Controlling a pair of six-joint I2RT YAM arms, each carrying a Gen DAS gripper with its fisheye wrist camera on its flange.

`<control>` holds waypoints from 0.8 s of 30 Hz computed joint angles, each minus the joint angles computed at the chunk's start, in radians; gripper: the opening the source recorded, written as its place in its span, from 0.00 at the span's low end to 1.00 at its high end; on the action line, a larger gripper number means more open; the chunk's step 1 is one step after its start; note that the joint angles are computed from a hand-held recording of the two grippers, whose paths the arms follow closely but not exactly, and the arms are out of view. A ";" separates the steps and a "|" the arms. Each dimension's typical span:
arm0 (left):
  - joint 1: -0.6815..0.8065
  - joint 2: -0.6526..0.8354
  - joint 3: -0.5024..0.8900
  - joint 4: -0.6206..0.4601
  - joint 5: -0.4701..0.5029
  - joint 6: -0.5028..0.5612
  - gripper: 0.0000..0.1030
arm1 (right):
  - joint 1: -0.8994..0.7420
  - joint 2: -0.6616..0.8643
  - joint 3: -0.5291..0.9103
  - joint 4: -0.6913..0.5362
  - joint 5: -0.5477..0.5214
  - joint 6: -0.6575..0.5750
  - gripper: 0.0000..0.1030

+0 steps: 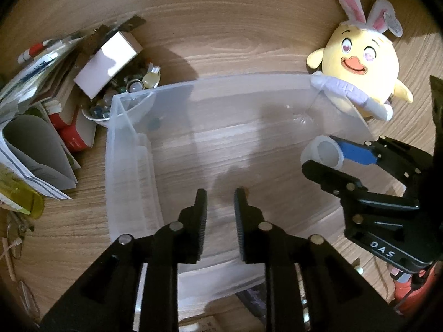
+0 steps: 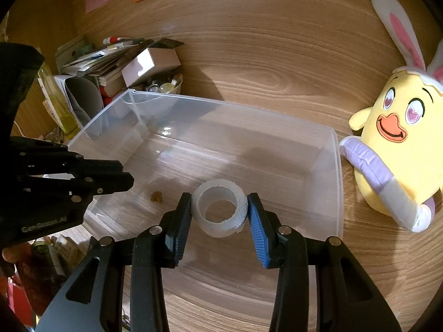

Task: Organize objects
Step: 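Open the right gripper to drop the tape roll in the box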

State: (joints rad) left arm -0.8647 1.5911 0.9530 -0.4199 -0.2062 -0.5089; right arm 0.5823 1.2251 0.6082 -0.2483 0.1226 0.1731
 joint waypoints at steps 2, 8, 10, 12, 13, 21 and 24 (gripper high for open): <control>-0.007 -0.019 -0.007 -0.002 -0.013 -0.006 0.29 | -0.004 -0.004 0.000 -0.002 -0.007 0.000 0.41; -0.024 -0.109 -0.037 -0.018 -0.056 -0.018 0.39 | 0.013 -0.047 -0.008 -0.009 0.023 0.013 0.51; -0.038 -0.146 -0.047 -0.032 -0.083 -0.026 0.44 | 0.024 -0.070 -0.004 -0.025 0.039 0.019 0.52; -0.060 -0.188 -0.057 -0.052 -0.121 -0.039 0.50 | 0.035 -0.093 0.001 -0.039 0.053 0.023 0.54; -0.072 -0.206 -0.061 -0.061 -0.140 -0.045 0.53 | 0.043 -0.110 0.002 -0.048 0.066 0.025 0.55; -0.174 -0.352 -0.086 -0.163 -0.289 -0.121 0.71 | 0.147 -0.266 -0.001 -0.125 0.182 0.064 0.75; -0.211 -0.407 -0.105 -0.202 -0.343 -0.160 0.75 | 0.196 -0.310 -0.002 -0.161 0.216 0.090 0.75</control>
